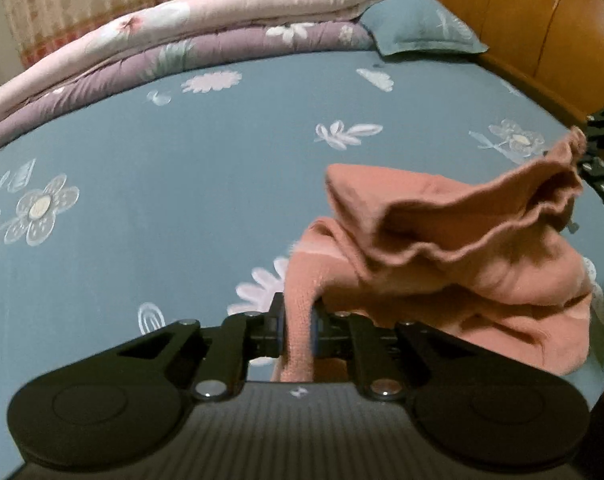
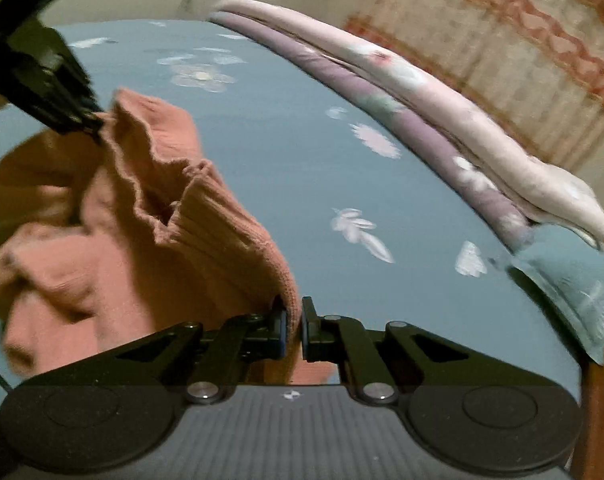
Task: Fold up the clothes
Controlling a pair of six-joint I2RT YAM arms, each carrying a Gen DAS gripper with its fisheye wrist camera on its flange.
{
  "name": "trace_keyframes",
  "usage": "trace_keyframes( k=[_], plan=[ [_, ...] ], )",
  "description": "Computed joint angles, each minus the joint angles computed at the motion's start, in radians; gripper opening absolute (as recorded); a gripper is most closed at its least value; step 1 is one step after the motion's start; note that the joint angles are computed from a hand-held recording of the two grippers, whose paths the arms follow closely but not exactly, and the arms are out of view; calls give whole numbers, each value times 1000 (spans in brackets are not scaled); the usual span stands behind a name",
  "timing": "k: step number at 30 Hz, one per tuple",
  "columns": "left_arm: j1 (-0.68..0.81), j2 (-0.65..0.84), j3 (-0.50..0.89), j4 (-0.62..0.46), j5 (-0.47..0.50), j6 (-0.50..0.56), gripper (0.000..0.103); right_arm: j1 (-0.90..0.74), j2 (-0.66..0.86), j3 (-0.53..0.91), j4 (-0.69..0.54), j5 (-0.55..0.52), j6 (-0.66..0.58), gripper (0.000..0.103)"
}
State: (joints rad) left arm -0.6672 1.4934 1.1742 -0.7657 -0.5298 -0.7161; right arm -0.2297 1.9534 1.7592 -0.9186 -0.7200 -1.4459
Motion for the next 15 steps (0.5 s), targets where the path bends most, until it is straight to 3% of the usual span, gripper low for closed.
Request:
trace_keyframes(
  k=[8, 12, 15],
  plan=[
    [142, -19, -32, 80, 24, 171, 9, 105, -9, -76, 376, 206, 341, 10],
    [217, -13, -32, 103, 27, 225, 9, 145, 62, -13, 466, 320, 419, 10],
    [271, 14, -11, 113, 24, 272, 9, 167, 143, 87, 454, 388, 462, 10]
  ],
)
